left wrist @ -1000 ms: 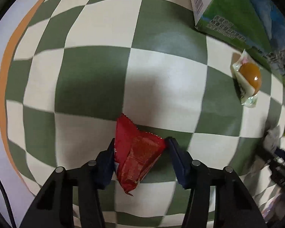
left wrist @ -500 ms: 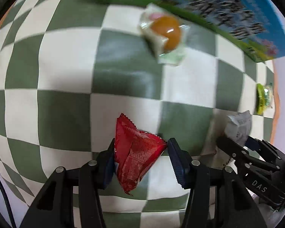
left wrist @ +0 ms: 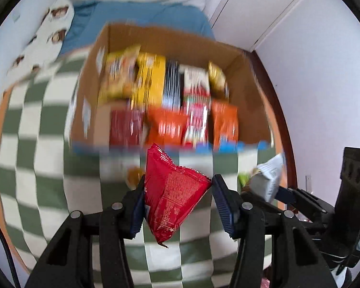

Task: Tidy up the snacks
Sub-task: 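Carry the white bag and red candy into the box and open both tools, then lift both tools out of the box back toward the mat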

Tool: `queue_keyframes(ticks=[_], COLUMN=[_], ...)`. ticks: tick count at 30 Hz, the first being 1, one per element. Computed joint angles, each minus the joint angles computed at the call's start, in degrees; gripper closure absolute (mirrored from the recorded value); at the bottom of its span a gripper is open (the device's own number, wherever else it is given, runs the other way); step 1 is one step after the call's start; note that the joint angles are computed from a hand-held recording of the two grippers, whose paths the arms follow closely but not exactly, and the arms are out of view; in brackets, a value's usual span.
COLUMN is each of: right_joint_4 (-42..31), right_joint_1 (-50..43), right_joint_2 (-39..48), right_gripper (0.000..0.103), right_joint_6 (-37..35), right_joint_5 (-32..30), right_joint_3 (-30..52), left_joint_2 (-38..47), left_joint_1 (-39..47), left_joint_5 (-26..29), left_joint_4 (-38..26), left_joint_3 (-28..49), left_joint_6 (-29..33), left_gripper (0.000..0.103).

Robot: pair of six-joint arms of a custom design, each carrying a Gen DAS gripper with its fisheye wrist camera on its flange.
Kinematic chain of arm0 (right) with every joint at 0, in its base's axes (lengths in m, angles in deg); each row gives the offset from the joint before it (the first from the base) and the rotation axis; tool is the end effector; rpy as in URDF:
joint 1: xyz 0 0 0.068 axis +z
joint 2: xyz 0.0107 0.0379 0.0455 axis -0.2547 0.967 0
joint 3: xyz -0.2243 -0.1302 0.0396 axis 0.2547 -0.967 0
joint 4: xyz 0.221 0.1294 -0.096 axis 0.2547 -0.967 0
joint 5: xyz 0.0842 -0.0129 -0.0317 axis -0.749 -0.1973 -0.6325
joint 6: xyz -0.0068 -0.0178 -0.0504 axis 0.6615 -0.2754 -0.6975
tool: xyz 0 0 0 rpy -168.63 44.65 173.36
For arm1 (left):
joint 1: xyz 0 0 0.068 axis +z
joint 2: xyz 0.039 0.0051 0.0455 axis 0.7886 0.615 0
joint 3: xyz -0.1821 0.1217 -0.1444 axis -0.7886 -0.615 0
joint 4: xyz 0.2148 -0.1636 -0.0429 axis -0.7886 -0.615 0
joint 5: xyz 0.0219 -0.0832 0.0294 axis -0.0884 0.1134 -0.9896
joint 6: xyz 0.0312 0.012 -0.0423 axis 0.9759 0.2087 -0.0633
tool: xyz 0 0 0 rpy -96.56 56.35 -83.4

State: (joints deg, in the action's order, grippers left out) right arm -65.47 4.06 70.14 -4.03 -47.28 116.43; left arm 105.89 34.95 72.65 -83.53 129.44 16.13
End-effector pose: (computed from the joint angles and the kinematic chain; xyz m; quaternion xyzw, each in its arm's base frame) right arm 0.2313 0.0926 0.3735 -0.0839 0.9643 0.2233 0.1147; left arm 0.2230 -0.0743 0.3166 -0.0512 0.9779 -0.1373 0.1489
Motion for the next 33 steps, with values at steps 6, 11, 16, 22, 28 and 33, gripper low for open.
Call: queue_keyframes(ticks=[6,11,16,22,28,33], right_joint_4=[2.8,-0.6,-1.6,-4.8,0.9,2.4], right_joint_1=[-1.0,-3.2,-3.8,-2.5,-1.6,-0.6], right_joint_2=[20.2,36.9,45.8,51.5,46.7,41.6], right_gripper=[0.04,0.04,0.04,0.006,0.006,0.006], right_joint_6=[-1.5,-3.0,-3.9,-4.6,-3.6,-2.6], right_joint_5=[7.1,8.9,10.7,13.3,15.0,14.9], right_joint_3=[19.2,34.4,40.2,43.1,35.4,31.2], left_joint_2=[19.3,33.0,41.0,42.7,41.0,38.0], left_joint_1=[4.3,7.5,9.2,9.9,8.5,7.2], left_joint_5=[-6.4,-9.7,-10.9,-9.1,-9.1,-10.1], left_joint_4=[0.3,-1.0,-1.7,2.1,3.7,4.8], left_joint_3=[15.8,24.2,26.7,24.6,23.2,22.1], left_joint_6=[6.2,9.2,9.7,8.0,7.6,7.3], left_gripper=[0.054,0.054,0.051,0.022,0.014,0.001])
